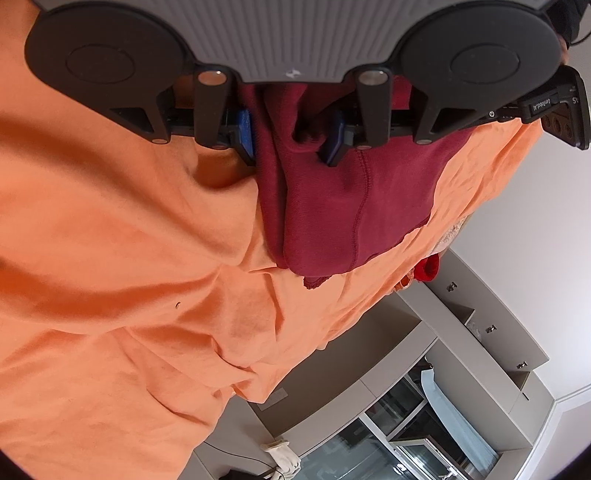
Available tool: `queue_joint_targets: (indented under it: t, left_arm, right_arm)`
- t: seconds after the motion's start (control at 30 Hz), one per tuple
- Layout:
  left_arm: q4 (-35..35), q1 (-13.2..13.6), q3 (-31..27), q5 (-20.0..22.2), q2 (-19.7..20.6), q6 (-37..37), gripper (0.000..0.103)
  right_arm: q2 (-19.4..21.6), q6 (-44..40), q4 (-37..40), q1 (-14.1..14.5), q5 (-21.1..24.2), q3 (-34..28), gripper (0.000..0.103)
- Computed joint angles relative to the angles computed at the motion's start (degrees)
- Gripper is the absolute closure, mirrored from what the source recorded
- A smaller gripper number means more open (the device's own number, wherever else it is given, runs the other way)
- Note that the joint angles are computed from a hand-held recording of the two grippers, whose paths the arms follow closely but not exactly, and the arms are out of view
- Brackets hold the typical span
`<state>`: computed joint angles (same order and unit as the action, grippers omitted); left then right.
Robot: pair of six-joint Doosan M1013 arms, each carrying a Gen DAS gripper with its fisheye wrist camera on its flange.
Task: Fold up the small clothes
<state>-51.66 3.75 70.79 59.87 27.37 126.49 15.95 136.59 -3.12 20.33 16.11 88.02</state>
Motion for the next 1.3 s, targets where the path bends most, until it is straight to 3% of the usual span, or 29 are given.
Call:
queue_joint_targets:
  t: [0.07,0.13,0.27,0.43,0.53,0.73,0.97,1.03,1.1,1.23,1.3]
  left_arm:
    - [0.44,-0.49,1.22,-2.13,-0.87,0.15,0.004]
    - [0.07,-0.7,1.48,-1.81,-1.24,1.36,0.012]
    - [-3.9,-0.28,1.61,0.21,-1.02,2.97,0.041]
    - [-4.43,-0.86,2.7,-3.23,-2.14,5.7,0.066]
    - [-4.54,-1.28,3.2,-5.81,-3.3,9.21,0.071]
    - [-7.94,-1.88,6.6,-15.2,-6.55,25.02,0.074]
    - [-21.98,-1.79,11.15,-28.75,-9.26,51.46,0.074]
    - [-22.84,-1.6,11.12,-31.31,-9.33,52.11,0.074]
    - [-20.18,-1.18,10.27,-32.12,-8.92,47.7,0.074]
    - [-6.06,-0.74,7.31,-30.05,-7.01,30.81,0.073]
    - [1.24,-0.78,6.36,-29.22,-6.35,22.99,0.071]
  right_arm:
    - [-0.02,-0.07,-0.26,0.03,0.1,-0.04,0.063]
    - [-0.06,0.19,-0.75,0.19,0.16,-0.13,0.068]
    - [-0.1,1.27,-3.44,0.69,0.11,-0.4,0.075]
    - [-0.28,3.17,-6.54,0.98,-1.04,-0.64,0.079]
    - [-0.19,11.74,-19.44,2.17,-1.86,-1.27,0.08]
    - [1.69,33.0,-49.81,4.95,-2.51,-3.99,0.081]
    - [6.92,49.8,-80.81,8.31,0.06,-10.07,0.081]
    - [8.6,47.57,-79.93,8.77,0.53,-12.35,0.081]
    - [10.09,42.05,-74.63,9.03,1.23,-14.36,0.081]
    - [12.08,24.67,-54.22,9.01,4.7,-17.95,0.081]
    - [12.2,21.17,-47.78,8.69,5.79,-18.42,0.081]
